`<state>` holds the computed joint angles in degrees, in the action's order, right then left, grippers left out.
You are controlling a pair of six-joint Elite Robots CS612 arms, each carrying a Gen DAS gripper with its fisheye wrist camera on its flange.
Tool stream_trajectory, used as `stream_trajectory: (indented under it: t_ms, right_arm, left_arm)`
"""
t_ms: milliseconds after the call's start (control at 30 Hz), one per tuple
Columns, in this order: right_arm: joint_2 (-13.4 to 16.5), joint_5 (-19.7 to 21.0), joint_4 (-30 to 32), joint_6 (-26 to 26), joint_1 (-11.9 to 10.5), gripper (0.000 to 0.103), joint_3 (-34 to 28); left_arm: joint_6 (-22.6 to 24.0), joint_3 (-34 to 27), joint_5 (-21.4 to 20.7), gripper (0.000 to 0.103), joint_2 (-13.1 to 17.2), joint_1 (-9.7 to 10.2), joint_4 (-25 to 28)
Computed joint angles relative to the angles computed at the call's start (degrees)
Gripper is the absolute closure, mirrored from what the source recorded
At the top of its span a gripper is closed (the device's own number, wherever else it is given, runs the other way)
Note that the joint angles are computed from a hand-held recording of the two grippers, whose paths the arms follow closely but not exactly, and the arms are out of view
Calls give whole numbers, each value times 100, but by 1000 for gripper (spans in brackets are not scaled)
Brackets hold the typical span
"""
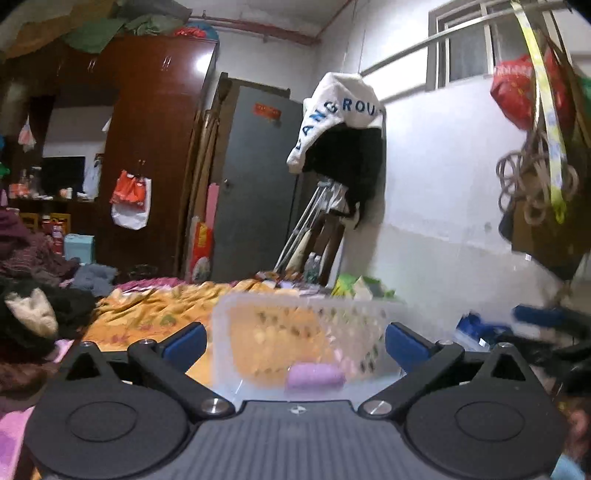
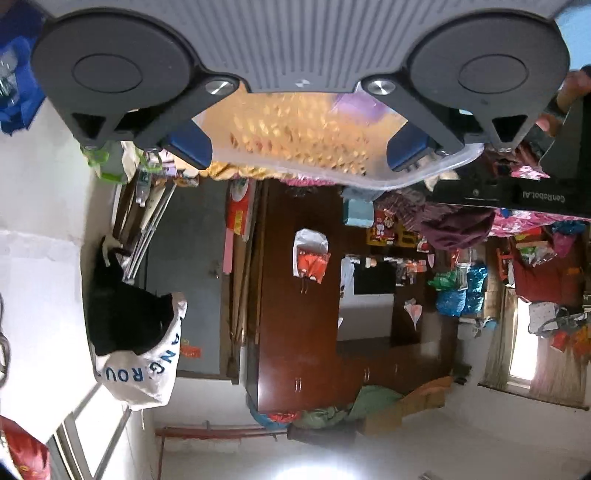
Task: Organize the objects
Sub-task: 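Carry both held packages over the white basket and release them inside, then grasp a small purple-labelled tissue box with left tool while right grasps the plastic-wrapped white roll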
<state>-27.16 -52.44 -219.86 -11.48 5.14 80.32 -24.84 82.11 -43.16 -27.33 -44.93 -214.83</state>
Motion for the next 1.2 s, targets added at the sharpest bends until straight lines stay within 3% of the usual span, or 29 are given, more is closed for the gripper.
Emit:
stream_trajectory:
  t_ms: [100,233,433,567,700,833,1000,1067,1133,1200]
  right_arm:
    - [-12,135,-576,-59,-162,0,392]
    - [20,110,-944,-129,-368,0,857]
    - [232,387,-1111,514,-671,0,1106]
    - [181,226,-538,132,-608,0,1146]
    - [212,509,-430,-190,-572,2,1116]
    - [197,256,-386,-417,-478,18,1128]
    - [223,145,-331,-438,-455,48,1106]
    - [249,141,-370,-455,-469,50,1104]
    - [250,144,-393,-464,-480,51,1115]
    - [255,178,-435,-429,-487,52,1120]
  left_arm:
    - [130,371,55,0,-28,-159,-381]
    - [213,748,446,0,10,-405,-597]
    - [-296,1101,581,1,128,-627,-461]
    - [-500,1167,269,7,186,-605,-325]
    - [-357,1046,348,9,245,-624,-113]
    - [-332,870,387,11,319,-627,123]
    - [-251,756,523,29,326,-668,374]
    - [-101,686,611,48,341,-695,494]
    - [-109,674,533,58,351,-692,435]
    - [-41,655,620,58,390,-708,271]
